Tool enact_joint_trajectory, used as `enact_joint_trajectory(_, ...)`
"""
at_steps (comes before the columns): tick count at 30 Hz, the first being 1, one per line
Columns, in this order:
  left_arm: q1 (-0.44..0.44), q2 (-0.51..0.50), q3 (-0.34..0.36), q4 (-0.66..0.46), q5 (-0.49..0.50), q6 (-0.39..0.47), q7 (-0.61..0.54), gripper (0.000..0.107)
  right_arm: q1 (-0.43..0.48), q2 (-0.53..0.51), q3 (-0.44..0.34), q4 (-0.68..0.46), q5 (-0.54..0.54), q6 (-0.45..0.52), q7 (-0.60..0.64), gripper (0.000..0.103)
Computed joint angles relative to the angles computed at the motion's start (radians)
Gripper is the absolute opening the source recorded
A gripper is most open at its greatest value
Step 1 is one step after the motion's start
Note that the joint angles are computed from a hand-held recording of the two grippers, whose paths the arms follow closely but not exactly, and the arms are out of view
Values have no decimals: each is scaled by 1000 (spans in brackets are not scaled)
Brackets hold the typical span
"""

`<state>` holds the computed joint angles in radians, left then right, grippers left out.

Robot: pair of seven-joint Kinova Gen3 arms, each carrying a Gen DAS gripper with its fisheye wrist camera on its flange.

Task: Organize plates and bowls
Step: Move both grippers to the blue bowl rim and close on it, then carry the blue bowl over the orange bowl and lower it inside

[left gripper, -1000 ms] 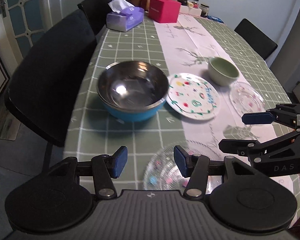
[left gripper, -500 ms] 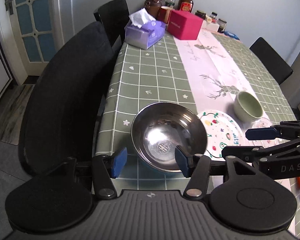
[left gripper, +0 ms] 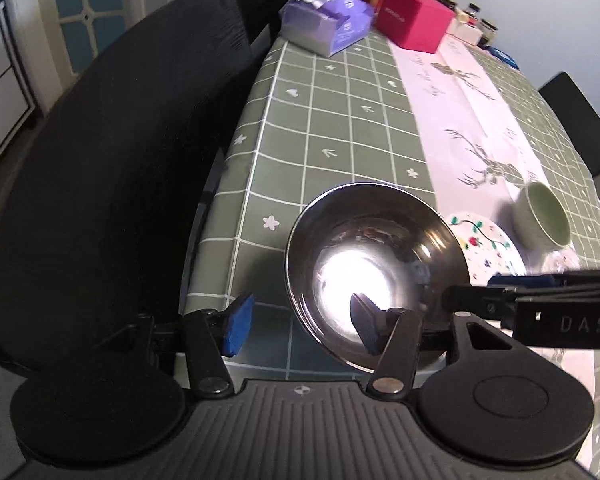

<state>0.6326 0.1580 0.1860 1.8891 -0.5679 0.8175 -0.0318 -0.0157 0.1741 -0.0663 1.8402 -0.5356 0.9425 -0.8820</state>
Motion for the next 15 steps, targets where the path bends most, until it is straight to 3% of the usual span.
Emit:
enact_joint_trajectory(3, -14, 15, -7, 3, 20, -29, -4, 51, 5, 31, -1, -8, -14, 7, -10, 51)
enact_joint_trajectory(4, -12, 22, -10, 0, 21, -27, 0, 44, 6, 37, -2, -8, -16, 5, -12, 45)
enact_joint_trajectory(12, 12, 51, -27, -31, 21, 11, 29, 14, 34, 76, -15, -15, -51, 10, -2, 19)
enact_joint_trajectory(15, 22, 62, -25, -60, 27, 50, 26, 13, 44, 74, -15, -10, -62, 11, 4, 13)
